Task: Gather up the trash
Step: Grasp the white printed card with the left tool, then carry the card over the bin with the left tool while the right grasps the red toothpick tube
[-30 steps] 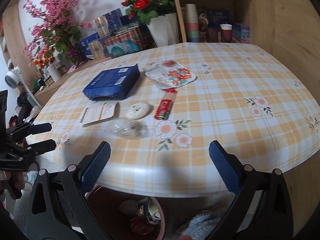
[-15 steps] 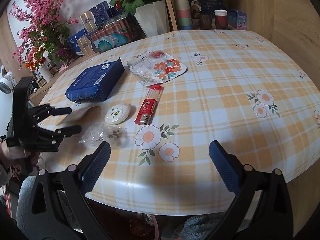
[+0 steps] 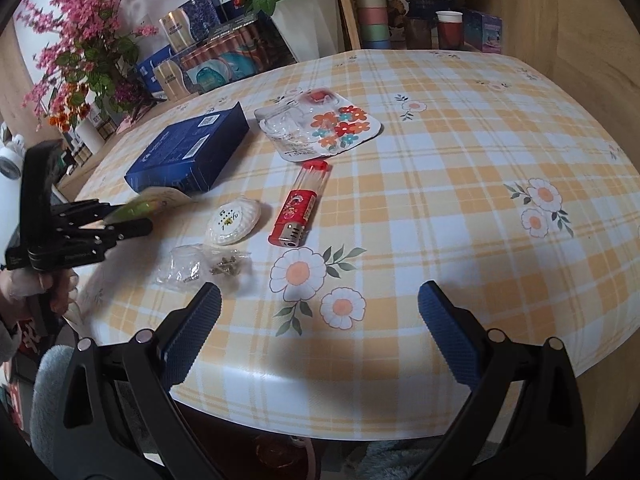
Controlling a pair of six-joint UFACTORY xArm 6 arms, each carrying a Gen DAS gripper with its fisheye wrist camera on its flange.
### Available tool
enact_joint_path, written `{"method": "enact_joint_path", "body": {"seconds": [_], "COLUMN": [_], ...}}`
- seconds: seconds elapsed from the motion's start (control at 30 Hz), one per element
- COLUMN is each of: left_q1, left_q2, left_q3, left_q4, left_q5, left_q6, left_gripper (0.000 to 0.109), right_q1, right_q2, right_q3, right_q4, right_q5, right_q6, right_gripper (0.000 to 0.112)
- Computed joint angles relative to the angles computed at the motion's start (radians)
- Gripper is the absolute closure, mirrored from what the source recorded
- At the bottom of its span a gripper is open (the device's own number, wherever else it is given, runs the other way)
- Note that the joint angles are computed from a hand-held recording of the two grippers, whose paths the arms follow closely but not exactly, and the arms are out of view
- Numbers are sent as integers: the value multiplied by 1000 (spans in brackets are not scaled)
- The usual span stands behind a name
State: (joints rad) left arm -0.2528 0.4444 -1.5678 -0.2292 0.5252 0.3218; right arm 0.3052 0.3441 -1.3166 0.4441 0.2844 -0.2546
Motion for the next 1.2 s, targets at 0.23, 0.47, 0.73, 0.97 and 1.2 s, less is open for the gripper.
{"method": "enact_joint_path", "body": {"seconds": [0.23,0.47,0.73,0.97,1.2], "left_q1": [-7,-35,-82,-94,-100], "left_q2": [-134,-267,-359,-413,-441], "left_q3": [161,367,500,574,612], "left_q4": [-199,-439,-675,-504,-447], "left_q5": [-105,-260,-330,-420,-454], "left_q6": [9,-26,10,-146,-203], "left_gripper": [95,96,96,96,96], "right_q1": [11,-2,-10,10,6], "right_q2": [24,116,270,328,329], "right_q3": [-46,-184,-389,-457,-457], "right_q4": [74,91,-68,-339,-429], "right_q5": [5,56,107,115,116], "right_q6": [-115,-102,158,385,433], "right_gripper": [18,51,66,75,85]}}
